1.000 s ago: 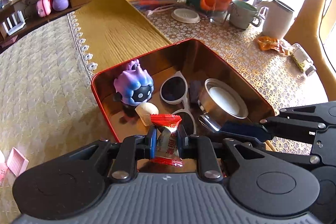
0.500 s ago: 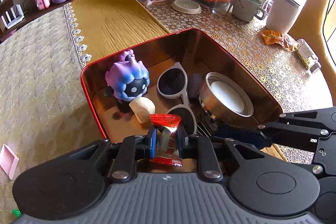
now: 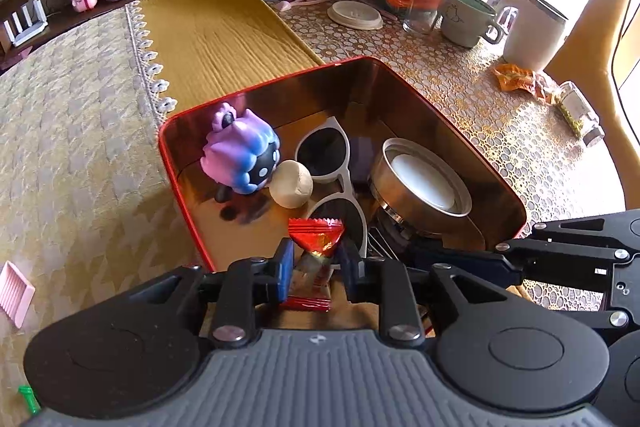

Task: Organize rigid objects
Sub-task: 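Open the left tool to drop the candy packet while the right tool releases the clipper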

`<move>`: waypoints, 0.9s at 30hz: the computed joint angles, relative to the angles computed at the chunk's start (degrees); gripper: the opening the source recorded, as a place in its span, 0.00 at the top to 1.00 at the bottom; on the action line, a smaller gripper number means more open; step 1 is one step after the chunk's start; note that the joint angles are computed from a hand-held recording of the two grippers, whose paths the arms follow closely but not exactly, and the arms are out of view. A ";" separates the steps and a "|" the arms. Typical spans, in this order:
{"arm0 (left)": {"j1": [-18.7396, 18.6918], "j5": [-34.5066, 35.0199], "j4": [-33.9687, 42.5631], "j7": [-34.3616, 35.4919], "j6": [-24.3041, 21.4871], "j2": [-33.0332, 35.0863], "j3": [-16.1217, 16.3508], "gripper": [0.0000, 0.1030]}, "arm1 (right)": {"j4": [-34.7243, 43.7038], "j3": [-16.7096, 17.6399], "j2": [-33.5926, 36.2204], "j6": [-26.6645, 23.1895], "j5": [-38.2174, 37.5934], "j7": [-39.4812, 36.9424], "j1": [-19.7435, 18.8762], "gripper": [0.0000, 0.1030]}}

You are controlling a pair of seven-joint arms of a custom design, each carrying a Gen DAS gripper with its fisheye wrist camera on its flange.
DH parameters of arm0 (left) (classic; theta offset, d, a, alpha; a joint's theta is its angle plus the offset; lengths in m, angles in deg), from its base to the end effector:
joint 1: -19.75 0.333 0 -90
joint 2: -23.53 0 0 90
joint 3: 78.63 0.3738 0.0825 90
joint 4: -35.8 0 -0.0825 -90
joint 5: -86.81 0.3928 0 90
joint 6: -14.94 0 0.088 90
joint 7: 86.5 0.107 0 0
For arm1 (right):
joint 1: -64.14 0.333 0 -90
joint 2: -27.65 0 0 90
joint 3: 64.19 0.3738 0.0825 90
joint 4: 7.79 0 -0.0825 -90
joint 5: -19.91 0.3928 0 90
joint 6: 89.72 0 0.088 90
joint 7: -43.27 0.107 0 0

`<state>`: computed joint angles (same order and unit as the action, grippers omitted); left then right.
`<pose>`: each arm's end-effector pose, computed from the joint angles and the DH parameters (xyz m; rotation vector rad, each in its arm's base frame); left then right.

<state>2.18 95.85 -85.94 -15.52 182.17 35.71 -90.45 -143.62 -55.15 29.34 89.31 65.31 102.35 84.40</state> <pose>0.5485 -0.3121 0.4294 -1.6519 2.2561 -0.7702 0.4990 0.2091 0.4310 -1.9368 1.4867 -0.3475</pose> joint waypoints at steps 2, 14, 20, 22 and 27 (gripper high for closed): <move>-0.03 0.14 -0.58 -0.16 0.65 -0.65 0.07 0.74 | -0.31 -0.02 -0.47 0.33 -0.37 0.56 0.14 0.89; 2.53 -5.03 -7.43 4.89 5.44 -8.35 -1.85 0.74 | -3.94 -2.74 -5.20 2.84 -6.72 7.41 4.21 0.87; 2.89 -10.73 -12.26 10.00 7.51 -13.62 -1.70 0.74 | -6.52 1.96 -7.92 3.79 -21.62 21.63 -0.62 0.86; 2.24 -14.89 -13.79 13.33 7.60 -15.52 -0.95 0.74 | -7.20 6.29 -8.72 4.11 -27.83 28.05 -5.26 0.86; 0.48 -20.26 -17.93 18.13 8.36 -19.95 1.64 0.74 | -8.17 16.00 -10.68 4.87 -38.44 38.90 -15.23 0.85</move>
